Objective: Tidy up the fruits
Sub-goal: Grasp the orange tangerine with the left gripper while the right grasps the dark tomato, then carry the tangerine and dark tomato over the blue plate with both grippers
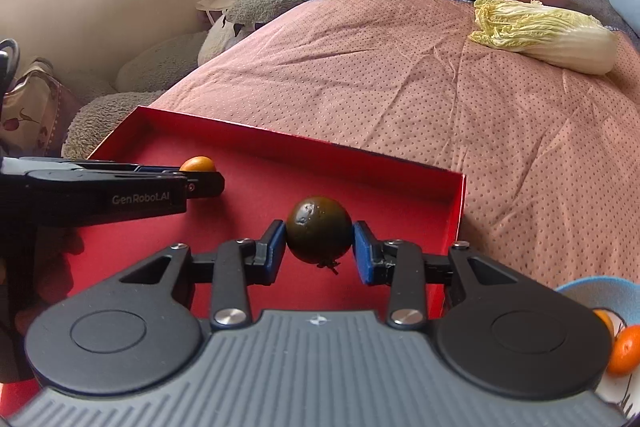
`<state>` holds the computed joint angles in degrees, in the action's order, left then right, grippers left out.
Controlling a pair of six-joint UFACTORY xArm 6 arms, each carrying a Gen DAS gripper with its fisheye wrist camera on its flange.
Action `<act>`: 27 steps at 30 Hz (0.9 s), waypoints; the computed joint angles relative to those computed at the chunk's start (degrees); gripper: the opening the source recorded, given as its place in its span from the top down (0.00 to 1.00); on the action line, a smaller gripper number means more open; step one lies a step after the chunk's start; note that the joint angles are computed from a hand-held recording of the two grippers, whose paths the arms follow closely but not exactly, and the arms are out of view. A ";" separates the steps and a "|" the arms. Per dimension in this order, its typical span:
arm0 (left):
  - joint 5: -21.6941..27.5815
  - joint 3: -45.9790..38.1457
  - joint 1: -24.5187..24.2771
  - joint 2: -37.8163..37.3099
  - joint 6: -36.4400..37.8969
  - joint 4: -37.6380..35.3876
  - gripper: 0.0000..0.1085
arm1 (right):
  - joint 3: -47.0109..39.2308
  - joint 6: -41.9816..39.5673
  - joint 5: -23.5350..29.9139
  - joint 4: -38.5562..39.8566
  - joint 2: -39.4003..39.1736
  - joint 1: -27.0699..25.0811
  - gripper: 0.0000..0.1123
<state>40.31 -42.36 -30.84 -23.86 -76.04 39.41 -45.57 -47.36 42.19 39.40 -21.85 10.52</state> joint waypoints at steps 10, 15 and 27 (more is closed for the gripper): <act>8.65 0.37 -8.11 -5.24 -5.80 2.59 0.68 | 7.32 -2.10 11.20 3.07 -16.25 -7.32 0.62; 12.72 0.27 -12.05 -6.92 -8.34 3.63 0.68 | 9.00 -3.01 15.68 3.61 -21.81 -10.82 0.62; 20.13 -1.59 -18.51 -8.09 -11.99 5.63 0.68 | 9.17 -6.40 22.76 6.89 -27.14 -18.09 0.62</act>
<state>60.44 -43.96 -49.35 -31.95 -88.03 45.04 -36.40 -53.76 64.95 46.28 -48.99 -7.56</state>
